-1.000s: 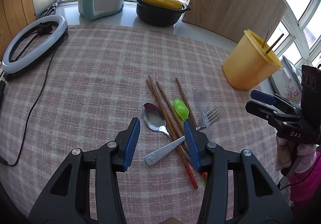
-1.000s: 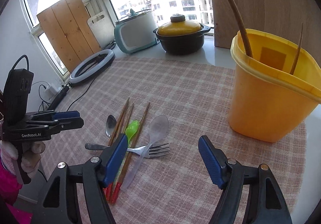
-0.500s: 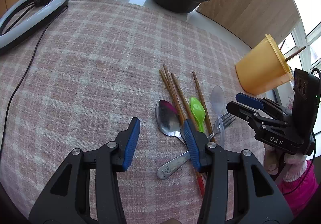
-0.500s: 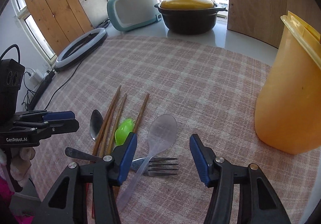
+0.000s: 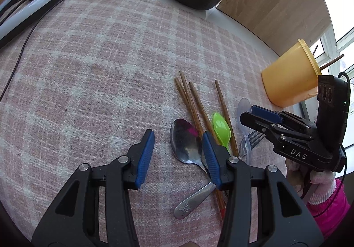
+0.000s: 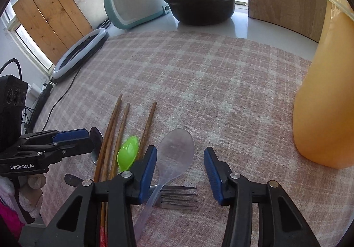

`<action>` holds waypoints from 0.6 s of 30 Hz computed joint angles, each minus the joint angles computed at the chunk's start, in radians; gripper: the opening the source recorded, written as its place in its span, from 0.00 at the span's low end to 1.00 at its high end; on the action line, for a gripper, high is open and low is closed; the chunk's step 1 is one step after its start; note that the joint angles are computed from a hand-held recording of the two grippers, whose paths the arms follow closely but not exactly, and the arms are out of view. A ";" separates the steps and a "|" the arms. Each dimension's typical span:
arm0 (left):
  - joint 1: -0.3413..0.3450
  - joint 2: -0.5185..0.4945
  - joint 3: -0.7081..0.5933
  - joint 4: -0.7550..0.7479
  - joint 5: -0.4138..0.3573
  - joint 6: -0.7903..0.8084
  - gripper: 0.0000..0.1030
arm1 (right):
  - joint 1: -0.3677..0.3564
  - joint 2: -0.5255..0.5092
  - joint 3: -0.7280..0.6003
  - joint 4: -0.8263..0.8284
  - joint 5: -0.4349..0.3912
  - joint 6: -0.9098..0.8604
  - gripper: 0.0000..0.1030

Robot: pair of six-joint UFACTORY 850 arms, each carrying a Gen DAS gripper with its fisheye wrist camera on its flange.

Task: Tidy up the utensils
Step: 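Grasp the metal spoon with the left tool while the right tool grasps the clear plastic spoon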

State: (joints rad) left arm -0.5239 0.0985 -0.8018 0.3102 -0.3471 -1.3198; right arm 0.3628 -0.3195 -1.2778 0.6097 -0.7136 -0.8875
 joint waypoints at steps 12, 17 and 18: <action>-0.033 -0.066 -0.059 0.168 -0.075 -0.096 0.14 | 0.050 0.019 0.024 -0.117 0.105 0.088 0.42; -0.028 -0.061 -0.050 0.174 -0.053 -0.125 0.07 | 0.061 0.022 0.026 -0.161 0.123 0.130 0.36; -0.027 -0.059 -0.047 0.176 -0.048 -0.128 0.06 | 0.059 0.021 0.024 -0.158 0.118 0.130 0.35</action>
State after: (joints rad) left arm -0.5510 0.0399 -0.8487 0.4858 -0.3950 -1.4480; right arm 0.4222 -0.2985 -1.2543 0.4515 -0.5956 -0.7577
